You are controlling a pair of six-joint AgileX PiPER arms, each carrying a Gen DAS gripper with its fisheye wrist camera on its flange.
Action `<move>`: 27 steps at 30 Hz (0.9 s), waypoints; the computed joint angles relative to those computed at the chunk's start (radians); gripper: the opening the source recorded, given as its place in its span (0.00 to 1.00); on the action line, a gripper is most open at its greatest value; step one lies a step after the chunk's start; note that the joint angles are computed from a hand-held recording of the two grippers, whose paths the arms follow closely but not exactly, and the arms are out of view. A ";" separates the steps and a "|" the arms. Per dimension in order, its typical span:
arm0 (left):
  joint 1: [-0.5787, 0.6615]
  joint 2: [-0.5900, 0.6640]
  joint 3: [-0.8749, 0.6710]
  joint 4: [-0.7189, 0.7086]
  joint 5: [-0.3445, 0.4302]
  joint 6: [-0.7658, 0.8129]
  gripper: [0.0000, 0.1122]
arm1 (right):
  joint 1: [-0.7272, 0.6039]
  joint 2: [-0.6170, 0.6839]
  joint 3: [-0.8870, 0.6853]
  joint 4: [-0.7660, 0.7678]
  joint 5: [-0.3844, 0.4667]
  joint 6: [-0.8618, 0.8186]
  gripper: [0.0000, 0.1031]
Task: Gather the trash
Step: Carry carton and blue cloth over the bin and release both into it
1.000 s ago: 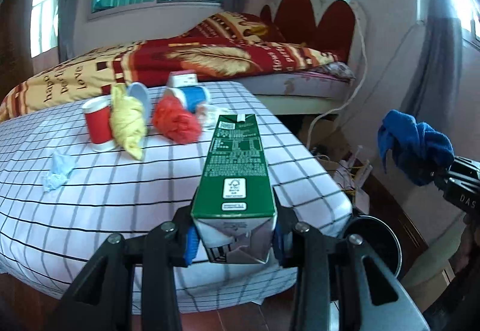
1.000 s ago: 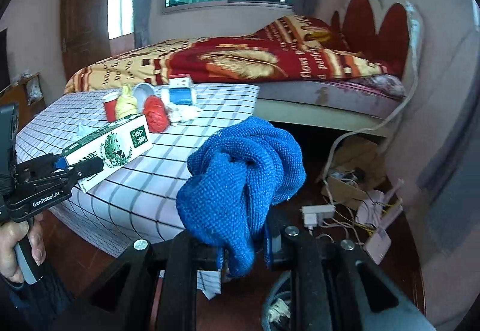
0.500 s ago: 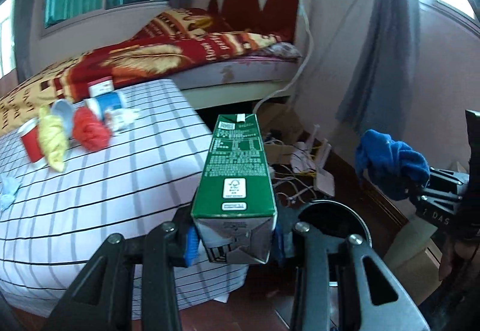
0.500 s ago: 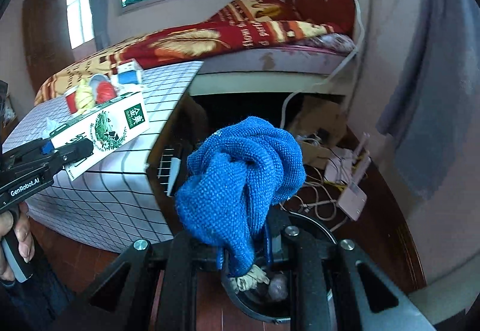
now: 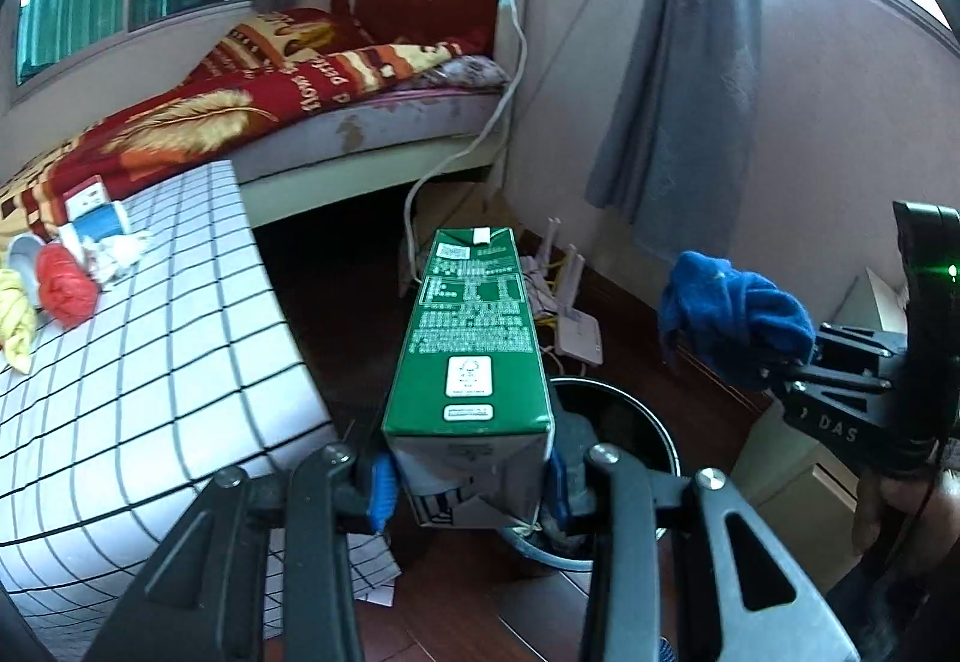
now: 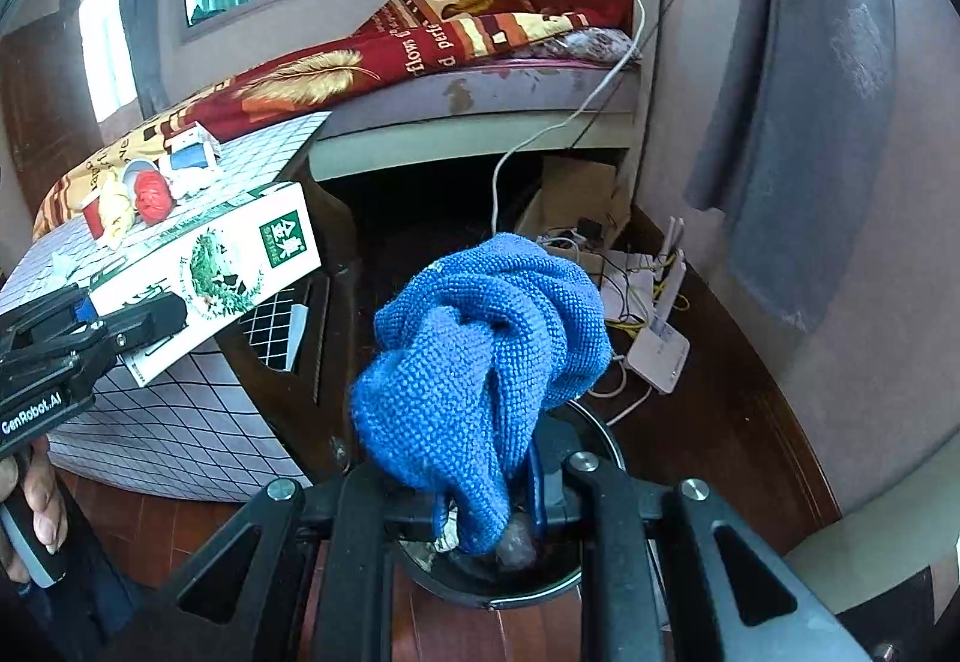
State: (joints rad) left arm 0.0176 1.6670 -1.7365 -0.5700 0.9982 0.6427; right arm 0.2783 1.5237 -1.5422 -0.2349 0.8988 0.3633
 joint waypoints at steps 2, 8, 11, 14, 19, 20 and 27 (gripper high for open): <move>-0.016 -0.002 0.008 0.006 -0.001 -0.003 0.35 | -0.010 -0.007 0.015 0.004 -0.004 -0.003 0.20; -0.059 0.009 0.022 0.021 0.006 -0.005 0.35 | -0.029 -0.021 0.068 0.007 -0.015 0.001 0.20; -0.076 0.020 0.026 0.030 0.011 -0.006 0.35 | -0.041 -0.027 0.099 0.020 -0.024 -0.010 0.20; -0.093 0.029 0.040 0.040 0.007 -0.007 0.35 | -0.052 -0.027 0.130 0.039 -0.032 -0.032 0.20; -0.112 0.054 0.069 0.045 0.000 -0.001 0.35 | -0.078 -0.003 0.154 0.075 -0.047 -0.077 0.20; -0.112 0.061 0.067 0.045 0.006 0.003 0.35 | -0.083 0.007 0.157 0.081 -0.049 -0.087 0.20; -0.138 0.132 0.053 0.061 0.028 0.010 0.35 | -0.112 0.101 0.154 0.142 -0.060 -0.188 0.20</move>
